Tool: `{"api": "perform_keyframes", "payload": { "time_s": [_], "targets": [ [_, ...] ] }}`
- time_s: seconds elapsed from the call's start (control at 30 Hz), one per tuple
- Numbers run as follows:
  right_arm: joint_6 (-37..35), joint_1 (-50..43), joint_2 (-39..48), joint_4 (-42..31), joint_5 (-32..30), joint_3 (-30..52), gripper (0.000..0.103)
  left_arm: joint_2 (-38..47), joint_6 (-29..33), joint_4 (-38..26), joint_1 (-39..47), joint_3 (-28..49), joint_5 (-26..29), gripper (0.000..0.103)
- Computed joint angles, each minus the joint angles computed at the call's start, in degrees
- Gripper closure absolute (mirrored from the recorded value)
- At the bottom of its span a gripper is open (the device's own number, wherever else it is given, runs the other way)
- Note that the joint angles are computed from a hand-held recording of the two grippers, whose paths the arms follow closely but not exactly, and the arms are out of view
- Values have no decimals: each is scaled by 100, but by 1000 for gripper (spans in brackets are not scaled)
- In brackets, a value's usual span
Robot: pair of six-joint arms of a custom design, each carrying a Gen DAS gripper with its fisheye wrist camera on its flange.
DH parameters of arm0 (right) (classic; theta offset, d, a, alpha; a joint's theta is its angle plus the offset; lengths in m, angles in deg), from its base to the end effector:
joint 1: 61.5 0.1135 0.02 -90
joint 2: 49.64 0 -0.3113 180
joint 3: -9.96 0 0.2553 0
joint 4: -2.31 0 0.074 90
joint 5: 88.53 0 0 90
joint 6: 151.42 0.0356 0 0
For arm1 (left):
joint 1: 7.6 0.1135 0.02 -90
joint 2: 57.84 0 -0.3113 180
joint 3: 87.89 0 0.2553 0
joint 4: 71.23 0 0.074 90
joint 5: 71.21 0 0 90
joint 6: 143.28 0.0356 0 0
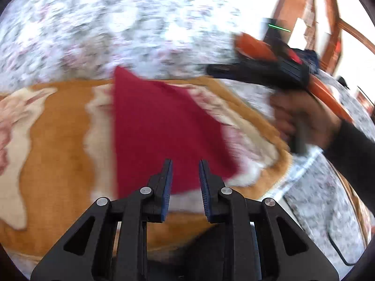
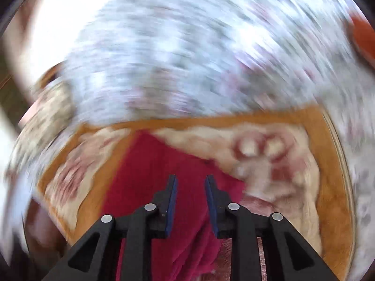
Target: Fold small clothes
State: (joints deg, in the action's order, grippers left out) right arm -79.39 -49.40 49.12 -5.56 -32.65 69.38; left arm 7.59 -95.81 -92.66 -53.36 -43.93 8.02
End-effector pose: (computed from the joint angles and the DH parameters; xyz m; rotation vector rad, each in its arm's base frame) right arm 0.3235 0.0898 0.1834 -0.8608 2.1422 0.6565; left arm 0.1499 -0.1444 0.2290 -0.0305 2.3712 -0.5590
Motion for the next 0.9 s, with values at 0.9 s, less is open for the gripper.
{"api": "perform_keyframes", "payload": {
  "time_s": [0.9],
  "targets": [
    [-1135, 417, 1429, 3691, 535, -2001, 66, 4409, 199, 713, 3176, 2654, 2406, 101]
  ]
}}
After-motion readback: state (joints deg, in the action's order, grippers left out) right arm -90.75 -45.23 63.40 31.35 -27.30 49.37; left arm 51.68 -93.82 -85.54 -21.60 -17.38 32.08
